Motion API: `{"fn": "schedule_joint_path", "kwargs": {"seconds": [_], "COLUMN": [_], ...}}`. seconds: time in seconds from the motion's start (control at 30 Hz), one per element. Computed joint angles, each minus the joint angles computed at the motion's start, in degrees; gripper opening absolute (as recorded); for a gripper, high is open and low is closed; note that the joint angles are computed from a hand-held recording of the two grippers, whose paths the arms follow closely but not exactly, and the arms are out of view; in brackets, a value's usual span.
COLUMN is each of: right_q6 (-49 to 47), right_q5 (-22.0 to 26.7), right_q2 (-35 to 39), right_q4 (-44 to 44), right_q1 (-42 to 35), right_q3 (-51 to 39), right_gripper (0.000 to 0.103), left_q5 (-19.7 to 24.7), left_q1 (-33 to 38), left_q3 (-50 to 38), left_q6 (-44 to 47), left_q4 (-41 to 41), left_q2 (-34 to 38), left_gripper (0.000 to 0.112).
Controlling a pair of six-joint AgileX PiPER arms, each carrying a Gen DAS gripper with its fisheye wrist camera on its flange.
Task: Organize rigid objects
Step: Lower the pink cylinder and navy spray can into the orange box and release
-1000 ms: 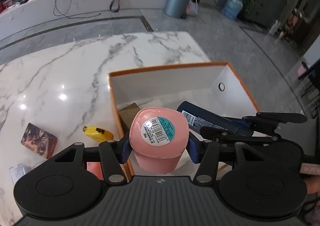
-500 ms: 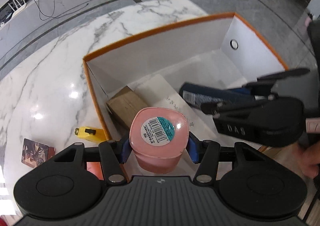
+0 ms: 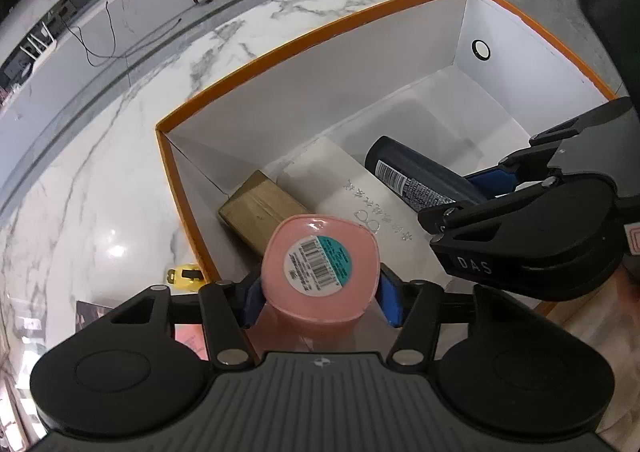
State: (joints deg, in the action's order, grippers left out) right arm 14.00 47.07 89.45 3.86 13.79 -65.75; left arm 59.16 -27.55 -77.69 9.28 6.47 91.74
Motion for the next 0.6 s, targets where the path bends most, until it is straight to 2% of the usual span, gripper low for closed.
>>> {"fn": "schedule_joint_path", "kwargs": {"seconds": [0.23, 0.43, 0.6], "right_q6": [1.27, 1.73, 2.14], "right_q5": [-0.54, -0.41, -0.1], "right_q2": [0.16, 1.31, 2.83], "right_q4": [-1.18, -2.33, -2.85], "right_q1": [0.69, 1.5, 1.41], "right_q3": [0.34, -1.86, -3.78], "right_gripper": [0.032, 0.026, 0.027], "left_q5": [-1.53, -3.54, -4.96], "left_q1": [1.04, 3.75, 4.84], "left_q3": [1.34, 2.62, 3.23], "left_q6": [1.32, 4.14, 4.67], "left_q4": [-1.66, -6.4, -7.38], "left_q2": [-1.07, -3.08, -4.42], "left_gripper": [0.071, 0.073, 0.079]}}
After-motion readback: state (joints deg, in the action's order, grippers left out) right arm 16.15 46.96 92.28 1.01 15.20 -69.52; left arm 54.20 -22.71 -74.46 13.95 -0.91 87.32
